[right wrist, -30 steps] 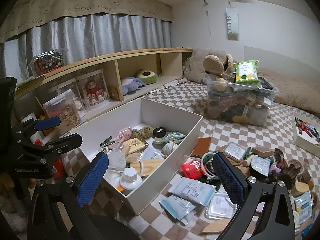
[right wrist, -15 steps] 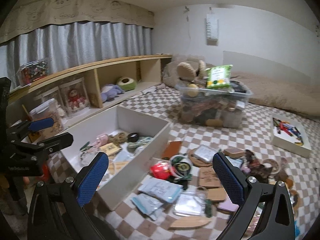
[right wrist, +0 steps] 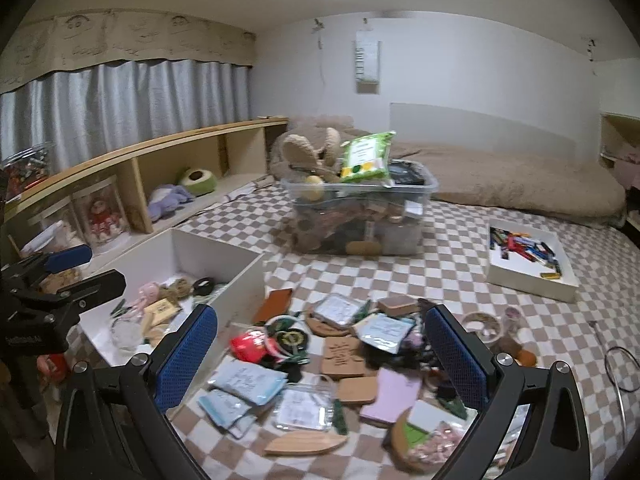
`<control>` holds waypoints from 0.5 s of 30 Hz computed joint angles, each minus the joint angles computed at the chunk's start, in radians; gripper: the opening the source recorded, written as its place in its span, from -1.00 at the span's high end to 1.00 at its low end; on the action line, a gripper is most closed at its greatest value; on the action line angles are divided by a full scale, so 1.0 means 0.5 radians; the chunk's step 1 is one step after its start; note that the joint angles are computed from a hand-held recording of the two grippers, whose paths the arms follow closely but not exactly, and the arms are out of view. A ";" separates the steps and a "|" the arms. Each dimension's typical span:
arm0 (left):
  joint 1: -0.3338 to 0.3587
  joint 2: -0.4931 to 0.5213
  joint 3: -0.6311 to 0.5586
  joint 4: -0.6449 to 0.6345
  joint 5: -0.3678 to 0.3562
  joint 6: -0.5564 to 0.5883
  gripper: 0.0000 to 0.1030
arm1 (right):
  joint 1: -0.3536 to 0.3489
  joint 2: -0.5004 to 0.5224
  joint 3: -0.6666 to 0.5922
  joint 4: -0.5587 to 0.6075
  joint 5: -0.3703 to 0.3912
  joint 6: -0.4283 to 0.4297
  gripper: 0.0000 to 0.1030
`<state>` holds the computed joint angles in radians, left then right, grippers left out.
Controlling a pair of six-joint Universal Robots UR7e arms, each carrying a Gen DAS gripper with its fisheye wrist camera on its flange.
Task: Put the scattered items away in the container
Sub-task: 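Withdraw both grippers from the box back over the cluttered table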
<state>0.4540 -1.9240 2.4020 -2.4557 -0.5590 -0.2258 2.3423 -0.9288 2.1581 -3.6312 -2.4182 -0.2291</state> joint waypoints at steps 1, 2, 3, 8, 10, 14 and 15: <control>0.012 0.033 -0.004 -0.051 -0.013 0.018 -1.00 | -0.008 -0.008 0.002 0.000 -0.008 -0.002 -1.00; 0.030 0.068 -0.011 -0.101 -0.029 0.039 -1.00 | -0.019 -0.018 0.006 -0.005 -0.018 -0.009 -1.00; 0.052 0.110 -0.020 -0.157 -0.049 0.060 -1.00 | -0.031 -0.029 0.012 -0.014 -0.029 -0.020 -1.00; 0.119 0.270 -0.037 -0.393 -0.091 0.163 -1.00 | -0.100 -0.075 0.030 -0.079 -0.050 -0.087 -1.00; 0.141 0.334 -0.043 -0.481 -0.092 0.209 -1.00 | -0.124 -0.089 0.035 -0.103 -0.049 -0.116 -1.00; 0.201 0.451 -0.072 -0.628 -0.162 0.276 -1.00 | -0.174 -0.110 0.046 -0.149 -0.033 -0.188 -1.00; 0.214 0.485 -0.079 -0.678 -0.173 0.293 -1.00 | -0.185 -0.112 0.045 -0.158 -0.034 -0.205 -1.00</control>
<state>0.5611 -1.6815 2.3627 -2.7948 -0.6453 -0.0791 2.2497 -0.9846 2.1806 -3.7103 -2.4352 -0.3315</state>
